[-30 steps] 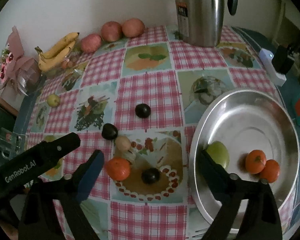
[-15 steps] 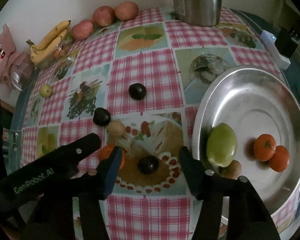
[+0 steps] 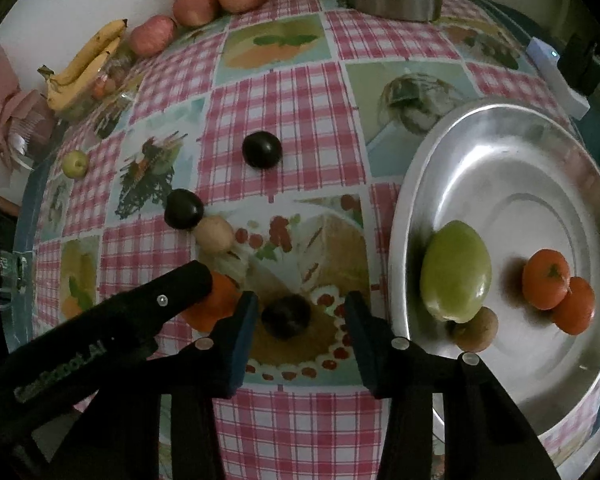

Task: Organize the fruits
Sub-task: 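Grasp a tangerine with the left tool while the right tool grasps a dark plum, then carry the tangerine and plum over the steel plate with both tools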

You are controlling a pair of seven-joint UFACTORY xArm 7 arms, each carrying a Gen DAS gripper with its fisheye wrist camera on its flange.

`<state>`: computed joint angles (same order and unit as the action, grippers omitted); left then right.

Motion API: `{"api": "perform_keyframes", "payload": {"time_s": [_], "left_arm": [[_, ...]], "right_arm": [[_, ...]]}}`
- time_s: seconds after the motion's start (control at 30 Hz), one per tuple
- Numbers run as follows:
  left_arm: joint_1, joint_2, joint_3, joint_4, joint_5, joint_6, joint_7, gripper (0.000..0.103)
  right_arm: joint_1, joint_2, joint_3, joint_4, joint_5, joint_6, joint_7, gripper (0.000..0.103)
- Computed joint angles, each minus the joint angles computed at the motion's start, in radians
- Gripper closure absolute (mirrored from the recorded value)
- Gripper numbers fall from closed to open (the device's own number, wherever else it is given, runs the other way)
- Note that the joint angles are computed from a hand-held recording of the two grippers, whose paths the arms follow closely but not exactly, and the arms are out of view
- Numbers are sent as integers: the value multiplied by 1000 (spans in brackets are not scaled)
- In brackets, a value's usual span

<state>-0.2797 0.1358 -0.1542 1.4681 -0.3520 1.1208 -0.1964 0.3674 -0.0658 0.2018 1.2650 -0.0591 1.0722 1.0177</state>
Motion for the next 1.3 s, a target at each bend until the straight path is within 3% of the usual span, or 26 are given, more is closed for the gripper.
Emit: {"api": "perform_keyframes", "payload": {"time_s": [0.4,0.83,1.07,1.17,1.3], "left_arm": [[-2,8,-11,-8,-94,-14,18,70],[11,-15,1,-28,-109,-13,23,72],[32,-46,21,-46,-71,-47,-7,72],[41,-55,25,-51,-79,-57,-10,72],[47,-59,26,-53,-86,-62,-9,72]], "right_arm": [[1,7,-1,2,16,7,-18,61],[5,20,-5,10,16,-1,-23,61],[4,17,-5,4,26,-17,-33,67],[4,21,-5,7,31,-21,-46,76],[6,29,-4,16,29,-16,-51,77]]}}
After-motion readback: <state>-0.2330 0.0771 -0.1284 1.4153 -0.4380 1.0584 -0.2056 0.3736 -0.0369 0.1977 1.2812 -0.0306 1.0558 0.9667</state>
